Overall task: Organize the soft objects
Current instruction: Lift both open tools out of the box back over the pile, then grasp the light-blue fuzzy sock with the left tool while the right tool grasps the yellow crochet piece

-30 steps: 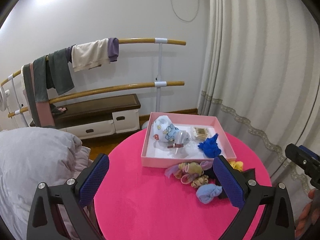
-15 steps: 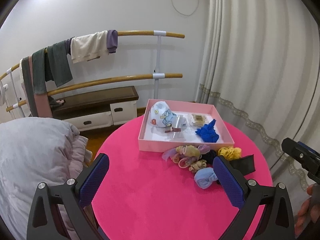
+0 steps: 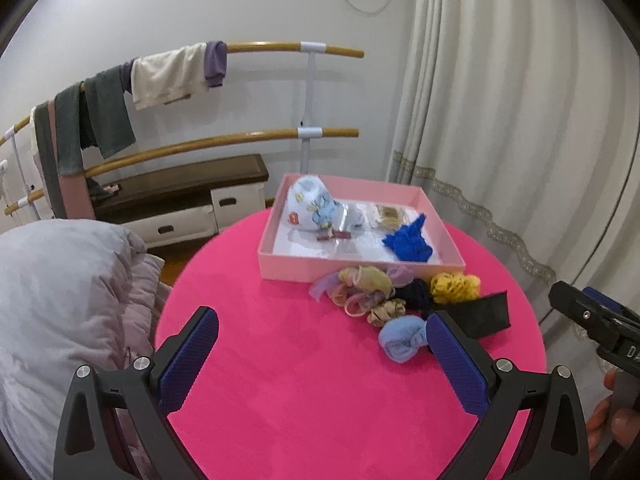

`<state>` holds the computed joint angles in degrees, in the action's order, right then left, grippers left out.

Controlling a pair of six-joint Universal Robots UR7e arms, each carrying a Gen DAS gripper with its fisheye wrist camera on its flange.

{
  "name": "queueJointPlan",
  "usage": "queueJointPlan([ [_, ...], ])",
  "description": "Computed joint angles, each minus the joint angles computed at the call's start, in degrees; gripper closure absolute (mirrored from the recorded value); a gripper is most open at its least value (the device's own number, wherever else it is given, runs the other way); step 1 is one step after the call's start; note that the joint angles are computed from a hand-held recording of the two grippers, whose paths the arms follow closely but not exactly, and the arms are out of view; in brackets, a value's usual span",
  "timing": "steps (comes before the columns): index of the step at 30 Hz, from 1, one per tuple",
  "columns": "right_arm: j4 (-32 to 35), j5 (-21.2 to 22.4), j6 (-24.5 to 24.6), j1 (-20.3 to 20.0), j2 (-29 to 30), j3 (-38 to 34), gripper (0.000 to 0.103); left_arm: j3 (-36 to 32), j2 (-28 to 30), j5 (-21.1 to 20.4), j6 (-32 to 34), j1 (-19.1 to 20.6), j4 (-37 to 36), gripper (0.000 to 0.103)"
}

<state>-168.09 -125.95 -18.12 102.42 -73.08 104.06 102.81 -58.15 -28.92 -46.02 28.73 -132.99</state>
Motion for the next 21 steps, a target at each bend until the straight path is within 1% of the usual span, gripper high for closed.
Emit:
queueJointPlan([
  [6, 2.79, 0.27, 1.34, -2.79, -0.40, 0.70, 0.000, -2.01, 2.99, -2.73, 1.09, 1.62, -0.08, 0.000],
  [13, 5.51, 1.66, 2.33, -5.79, -0.49, 1.03, 0.000, -4.64, 8.01, -5.89, 3.81, 4.37, -3.66, 0.000],
  [15, 6.19, 2.14, 2.59, -6.80, -0.54, 1.02, 0.000, -6.02, 9.82, -7.19, 4.41, 5.42, -3.66, 0.000],
  [21, 7.49, 2.85, 3.10, -9.29, -0.18, 0.00, 0.000, -10.77, 15.14, -8.86, 6.56, 8.64, -5.34, 0.000],
])
